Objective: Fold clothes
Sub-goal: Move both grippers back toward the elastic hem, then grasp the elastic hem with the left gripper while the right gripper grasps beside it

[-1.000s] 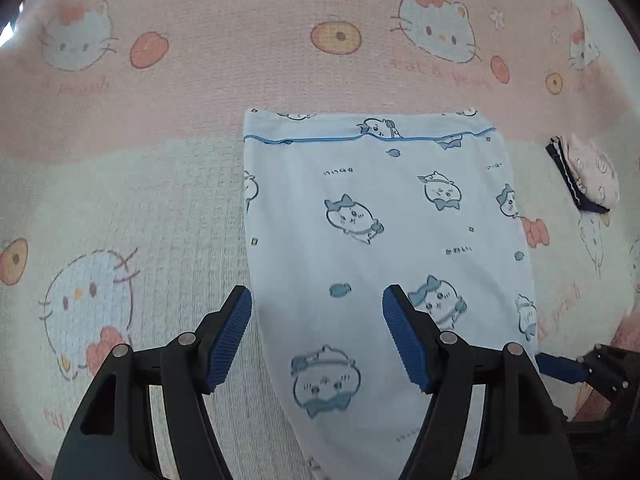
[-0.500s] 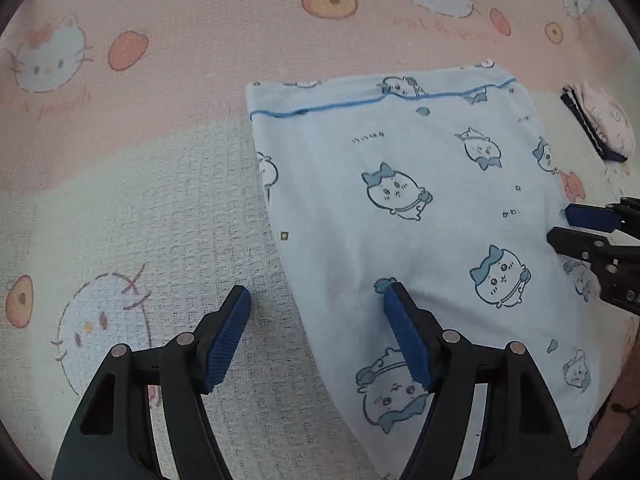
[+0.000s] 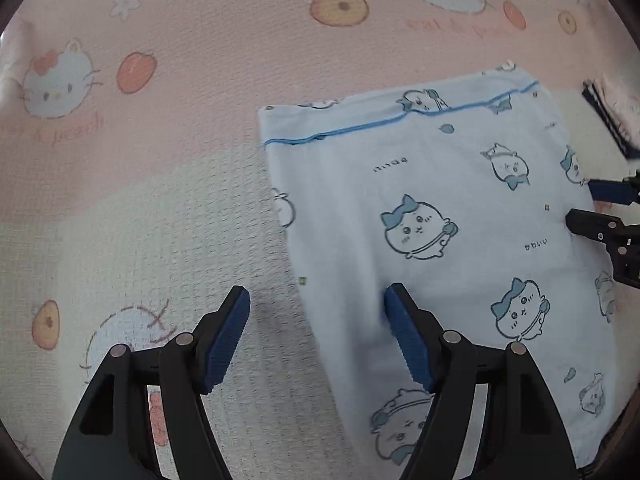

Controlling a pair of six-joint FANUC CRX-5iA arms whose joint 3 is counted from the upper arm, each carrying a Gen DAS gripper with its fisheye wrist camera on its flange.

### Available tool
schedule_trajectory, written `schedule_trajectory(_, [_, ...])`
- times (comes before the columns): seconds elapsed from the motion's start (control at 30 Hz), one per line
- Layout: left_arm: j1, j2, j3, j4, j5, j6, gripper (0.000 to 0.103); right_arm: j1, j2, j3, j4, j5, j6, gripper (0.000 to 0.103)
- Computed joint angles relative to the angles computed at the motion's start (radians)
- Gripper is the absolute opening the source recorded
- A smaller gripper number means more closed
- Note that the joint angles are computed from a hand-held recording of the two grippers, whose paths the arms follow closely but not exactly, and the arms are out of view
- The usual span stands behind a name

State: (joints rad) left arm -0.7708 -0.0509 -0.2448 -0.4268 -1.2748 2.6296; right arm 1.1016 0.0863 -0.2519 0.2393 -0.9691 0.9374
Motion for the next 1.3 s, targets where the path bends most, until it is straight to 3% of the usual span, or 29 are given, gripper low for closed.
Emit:
schedule_trajectory(0.07, [0.048,-0.082,-0.068,0.041,0.009,0.028,0.073,0.004,-0.013,-0.021,0.046,-0.020,-0.035,0.057])
schedule_trajectory(0.2, [-0.021,-0.106,-0.077,-0.033,0.007,0.123,0.073,0.074,-0.053,-0.087,0.194,-0.048,-0.106,0.057])
schedule_trajectory(0.27, [-0.042,-0.110,-0.078,-0.019,0.080,0.101,0.073,0.097,-0.103,-0.097,0.165,-0.012,-0.115,0.057])
schedule_trajectory(0.33, [-0.057,-0.083,-0.047,0.007,0.104,0.038,0.073,0.115,-0.164,-0.114,0.049,0.051,-0.115,0.057])
schedule_trajectory(0.37, [-0.080,-0.049,-0.022,0.009,0.086,0.015,0.073,0.121,-0.169,-0.109,-0.010,0.059,-0.099,0.057])
schedule_trajectory(0.5, [-0.164,0.034,0.037,-0.014,-0.097,-0.007,0.075,0.146,-0.149,-0.148,0.018,-0.048,-0.124,0.057])
schedule_trajectory(0.57, [-0.133,-0.007,0.011,0.037,-0.158,0.079,0.075,0.146,-0.206,-0.190,0.017,-0.068,-0.208,0.057])
schedule_trajectory(0.63, [-0.117,-0.065,-0.027,0.074,-0.136,0.155,0.075,0.152,-0.257,-0.213,0.015,-0.101,-0.276,0.057])
schedule_trajectory(0.7, [-0.127,-0.109,-0.051,0.109,-0.059,0.170,0.075,0.162,-0.318,-0.234,-0.031,-0.057,-0.287,0.057])
schedule_trajectory(0.77, [-0.168,-0.084,-0.022,0.118,-0.040,0.174,0.075,0.170,-0.366,-0.240,-0.112,-0.001,-0.275,0.057])
schedule_trajectory(0.93, [-0.226,0.108,0.138,0.179,-0.190,0.120,0.075,0.309,-0.335,-0.254,-0.105,-0.019,-0.260,0.056])
schedule_trajectory(1.0, [-0.246,0.102,0.126,0.171,-0.195,0.148,0.075,0.342,-0.337,-0.284,-0.074,-0.028,-0.296,0.057])
schedule_trajectory(1.1, [-0.234,0.007,0.048,0.181,-0.111,0.271,0.075,0.347,-0.355,-0.287,-0.066,-0.062,-0.340,0.057])
schedule_trajectory(1.2, [-0.222,-0.119,-0.065,0.184,0.027,0.426,0.075,0.398,-0.378,-0.302,0.036,-0.108,-0.455,0.057])
schedule_trajectory(1.3, [-0.216,-0.188,-0.143,0.211,0.132,0.524,0.075,0.438,-0.427,-0.310,0.053,-0.082,-0.459,0.057])
